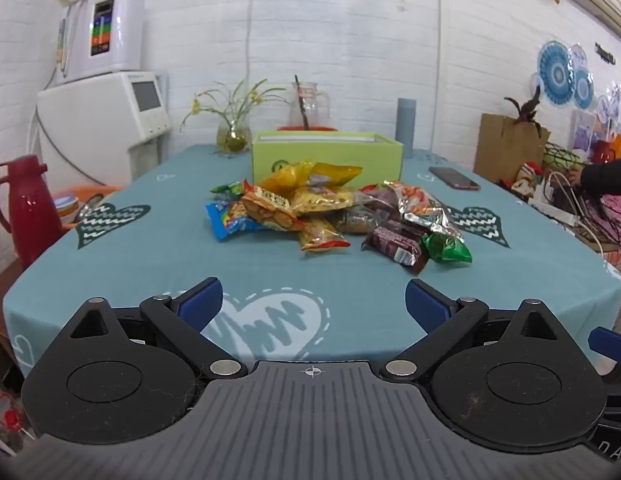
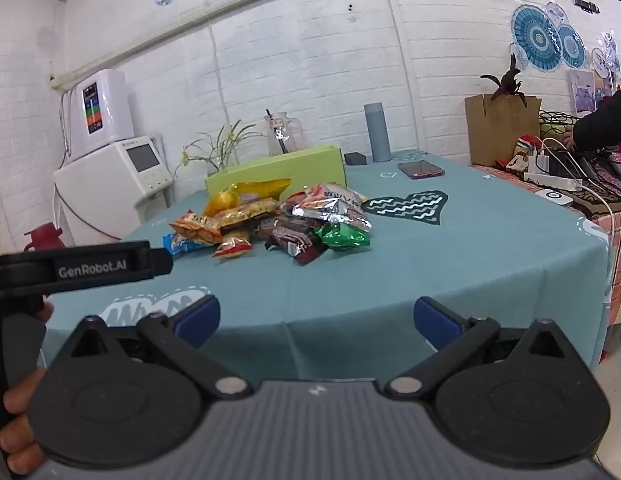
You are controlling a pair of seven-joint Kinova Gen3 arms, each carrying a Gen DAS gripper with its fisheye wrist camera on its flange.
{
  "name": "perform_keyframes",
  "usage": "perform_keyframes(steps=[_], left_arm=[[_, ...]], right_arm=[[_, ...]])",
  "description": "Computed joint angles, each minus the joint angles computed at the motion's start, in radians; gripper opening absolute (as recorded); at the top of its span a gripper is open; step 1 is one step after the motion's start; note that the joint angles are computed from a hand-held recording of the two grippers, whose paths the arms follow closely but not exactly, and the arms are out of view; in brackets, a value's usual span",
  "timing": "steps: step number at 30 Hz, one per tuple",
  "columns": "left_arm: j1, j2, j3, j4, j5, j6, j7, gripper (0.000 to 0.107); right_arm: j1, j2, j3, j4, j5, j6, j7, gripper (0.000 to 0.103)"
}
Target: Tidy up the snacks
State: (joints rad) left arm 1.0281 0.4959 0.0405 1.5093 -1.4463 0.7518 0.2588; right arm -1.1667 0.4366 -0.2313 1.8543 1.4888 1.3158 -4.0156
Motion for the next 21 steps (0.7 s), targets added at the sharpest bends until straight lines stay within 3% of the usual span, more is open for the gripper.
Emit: perform_keyframes(steps=[21], left_arm=[[0.003, 0.013, -0.009, -0.01, 0.028, -0.019, -0.04, 0.088]], right_arm=[[0.002, 0.0, 0.0, -0.003, -0.001, -0.018, 0.028, 0.103]])
